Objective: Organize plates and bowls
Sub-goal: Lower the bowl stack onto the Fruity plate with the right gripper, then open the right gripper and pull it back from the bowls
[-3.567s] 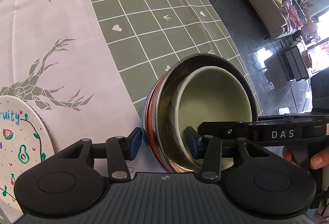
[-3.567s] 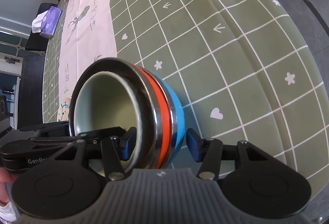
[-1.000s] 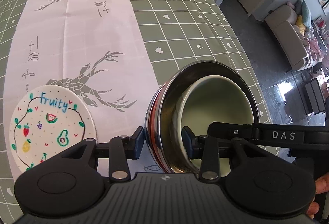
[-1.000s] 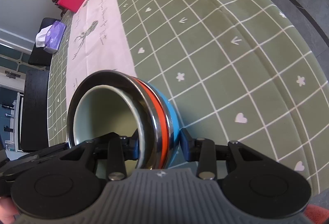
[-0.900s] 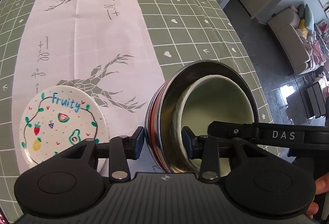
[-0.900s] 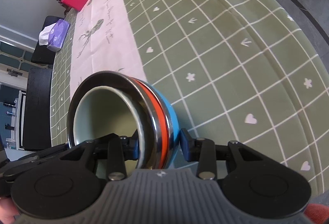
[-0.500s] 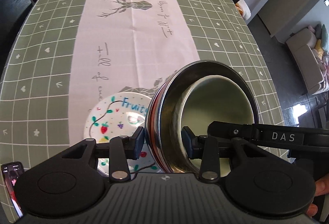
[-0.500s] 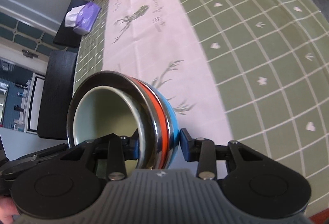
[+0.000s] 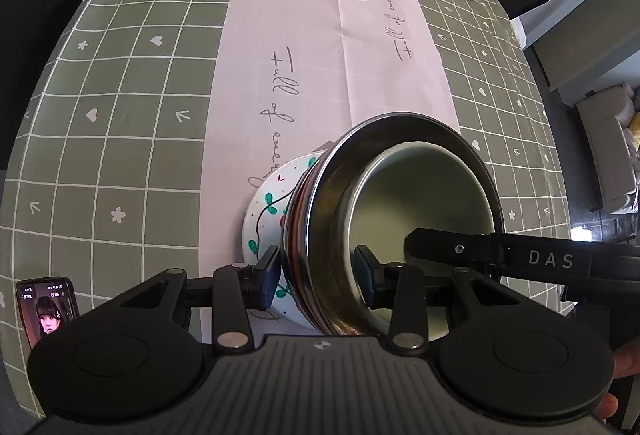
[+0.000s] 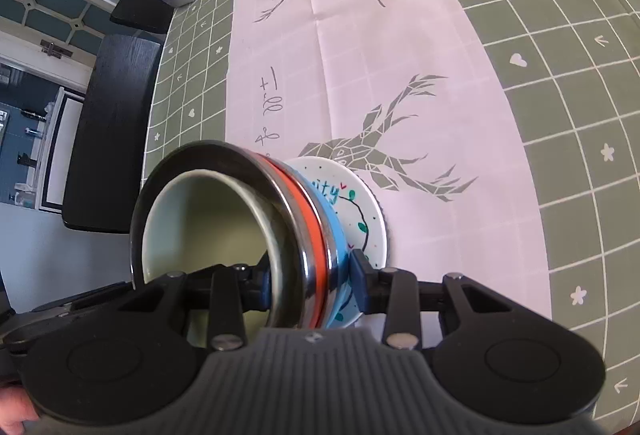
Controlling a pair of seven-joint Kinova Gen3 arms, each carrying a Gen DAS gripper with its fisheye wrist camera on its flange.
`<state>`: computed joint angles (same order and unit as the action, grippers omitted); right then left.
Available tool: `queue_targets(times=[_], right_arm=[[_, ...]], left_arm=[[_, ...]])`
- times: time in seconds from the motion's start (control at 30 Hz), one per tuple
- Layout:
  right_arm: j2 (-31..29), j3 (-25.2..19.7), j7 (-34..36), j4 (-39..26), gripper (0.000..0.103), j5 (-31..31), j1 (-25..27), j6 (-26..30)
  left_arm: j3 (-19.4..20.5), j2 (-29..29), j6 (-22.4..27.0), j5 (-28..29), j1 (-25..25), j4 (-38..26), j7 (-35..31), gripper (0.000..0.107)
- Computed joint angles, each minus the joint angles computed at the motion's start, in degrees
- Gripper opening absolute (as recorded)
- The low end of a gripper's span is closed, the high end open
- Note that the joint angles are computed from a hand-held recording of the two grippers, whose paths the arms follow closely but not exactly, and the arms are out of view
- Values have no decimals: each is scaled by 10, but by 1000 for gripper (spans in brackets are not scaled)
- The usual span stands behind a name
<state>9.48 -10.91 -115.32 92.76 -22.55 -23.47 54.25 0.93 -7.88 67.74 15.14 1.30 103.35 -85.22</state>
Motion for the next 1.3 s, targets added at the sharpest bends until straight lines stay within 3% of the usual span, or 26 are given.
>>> queue_targets(times=[0.8,0.97,1.03,1.3], right_arm=[[28,-1,-2,-24,38,22,-7,10],[27,0,-2,-16,40,11,-3,1],[30,-1,-4,-21,48,18,-6,7],[23,0,8,-32,60,38,-11,21]], left_arm=[[-9,26,1,22,-14,5,-25,46],[0,29,6,13,-9,-1,-32,59],[1,33,10,12,-7,-5,-32,62],[2,30,20,5,-5,-16,-42,64]])
